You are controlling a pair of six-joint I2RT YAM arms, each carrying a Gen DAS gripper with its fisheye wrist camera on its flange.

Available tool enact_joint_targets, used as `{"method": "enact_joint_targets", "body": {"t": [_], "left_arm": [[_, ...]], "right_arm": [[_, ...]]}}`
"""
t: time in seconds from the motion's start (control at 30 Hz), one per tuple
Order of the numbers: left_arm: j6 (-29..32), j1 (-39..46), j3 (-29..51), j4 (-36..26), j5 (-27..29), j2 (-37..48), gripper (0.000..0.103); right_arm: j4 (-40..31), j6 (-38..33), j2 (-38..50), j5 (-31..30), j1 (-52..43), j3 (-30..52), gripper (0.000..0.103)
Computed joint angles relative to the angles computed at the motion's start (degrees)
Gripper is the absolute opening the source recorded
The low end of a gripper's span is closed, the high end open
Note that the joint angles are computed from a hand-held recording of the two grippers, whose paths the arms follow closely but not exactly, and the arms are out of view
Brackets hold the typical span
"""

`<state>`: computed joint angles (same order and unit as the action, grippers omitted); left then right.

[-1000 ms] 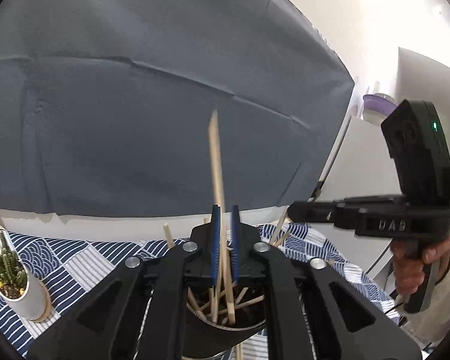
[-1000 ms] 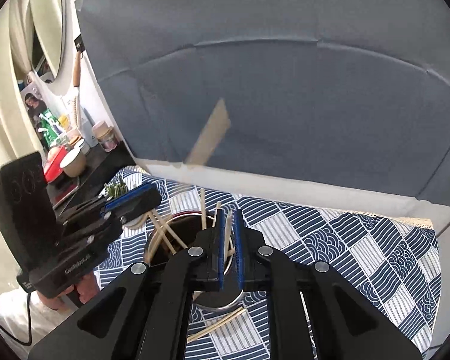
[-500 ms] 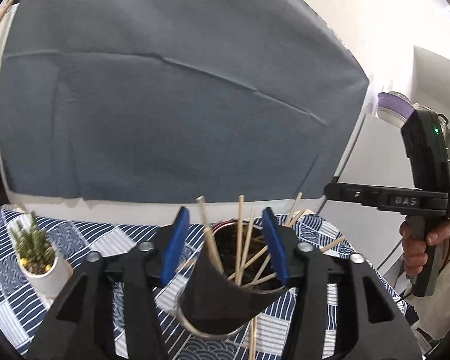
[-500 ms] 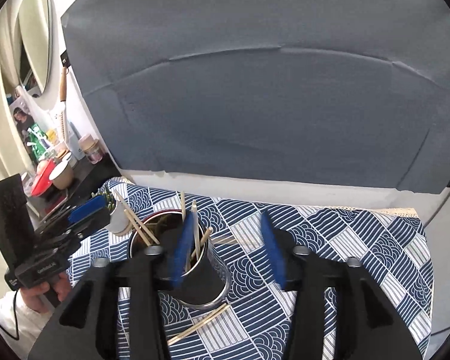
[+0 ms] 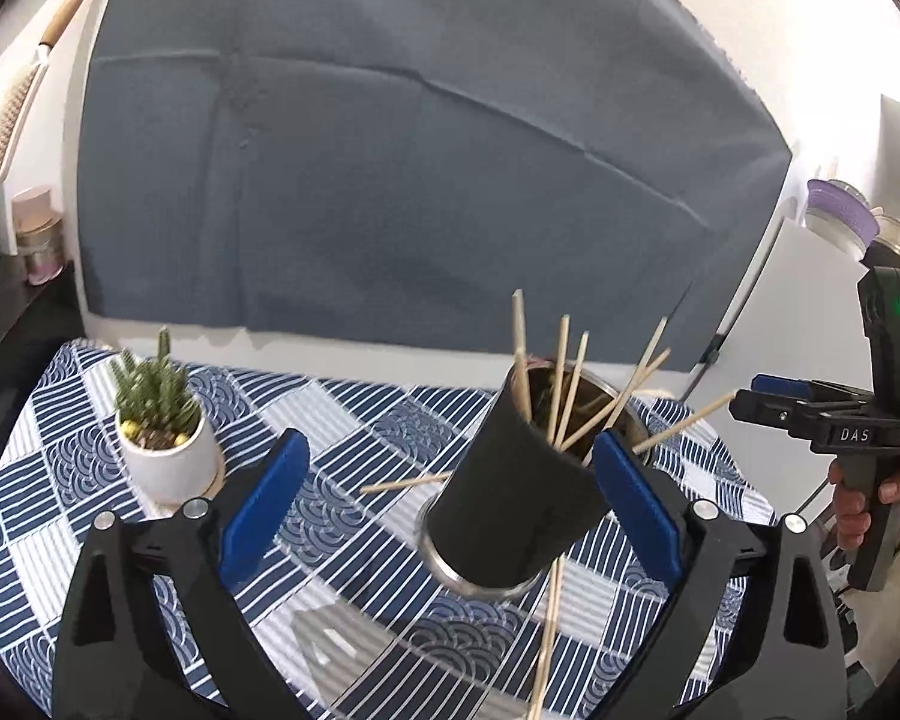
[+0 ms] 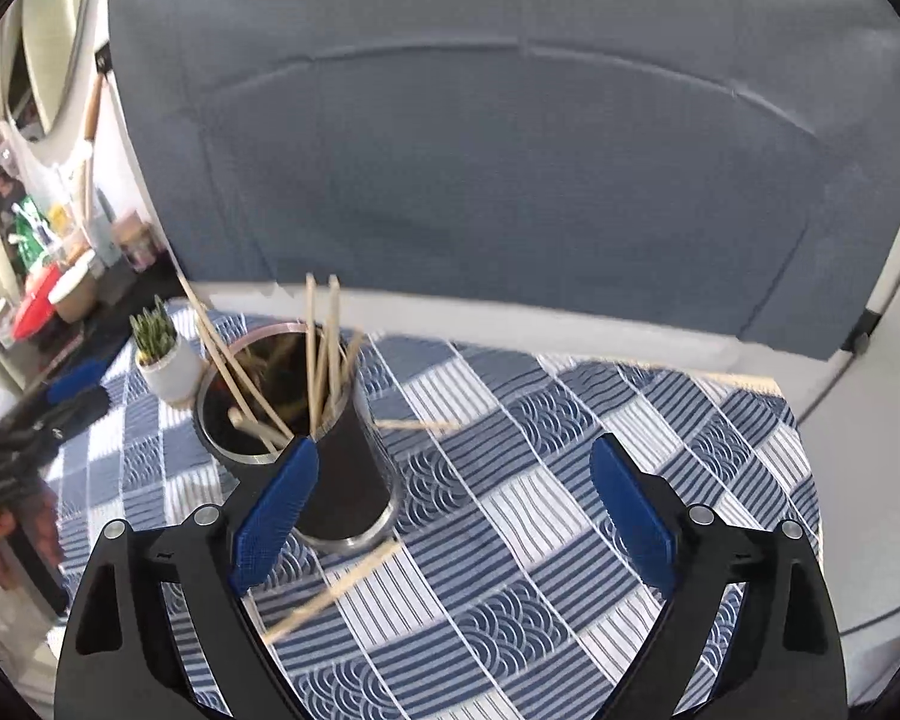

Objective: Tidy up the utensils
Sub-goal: 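Lower both tools toward the loose chopsticks beside the cup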

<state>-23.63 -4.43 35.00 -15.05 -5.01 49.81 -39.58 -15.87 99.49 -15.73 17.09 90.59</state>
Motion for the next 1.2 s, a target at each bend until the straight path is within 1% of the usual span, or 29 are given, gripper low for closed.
{"method": "enact_joint_targets", "body": {"t": [0.07,0.2,0.3,0.43,0.63,0.8,0.87,0.93,1.1,1.2], "left_arm": [[0.6,-0.3,0.1,-1.8,-1.1,-0.2,0.097],[1.7,1.0,0.5,-5.9,-0.1,0.3,0.097],[2.3,2.8,0.0,-6.6,1.9,0.8,0.097],[4.1,5.1,0.6,-7.3,3.9,4.3,0.097],[8.1,8.9,0.8,-5.5,7.2,9.9,0.097],[13.1,11.6,1.8,-3.0,10.6,16.6,0.097],[15.8,12.9,2.9,-1.8,13.1,20.3,0.097],[17.7,13.4,3.9,-1.0,14.4,23.2,0.097],[25.1,13.5,9.1,0.5,16.8,34.0,0.097],[28.7,13.3,13.1,0.1,17.4,40.2,0.097]], "right_arm": [[-0.3,-0.6,-0.1,1.6,0.2,-0.8,0.088],[-1.0,-1.5,0.2,2.4,0.5,-1.7,0.089],[-1.1,-2.2,0.7,4.4,1.2,-2.6,0.089],[-1.3,-2.7,2.0,6.4,1.8,-3.0,0.089],[-1.8,-2.4,5.1,9.1,1.9,-3.2,0.089],[-2.0,-1.4,8.1,10.3,2.1,-3.4,0.089],[-2.0,-1.2,9.7,11.1,2.2,-3.1,0.089],[-2.2,-1.1,11.0,11.6,2.3,-2.6,0.089],[-3.9,0.2,15.7,11.7,2.2,0.9,0.089],[-5.1,1.1,18.3,12.1,2.6,3.4,0.089]]}}
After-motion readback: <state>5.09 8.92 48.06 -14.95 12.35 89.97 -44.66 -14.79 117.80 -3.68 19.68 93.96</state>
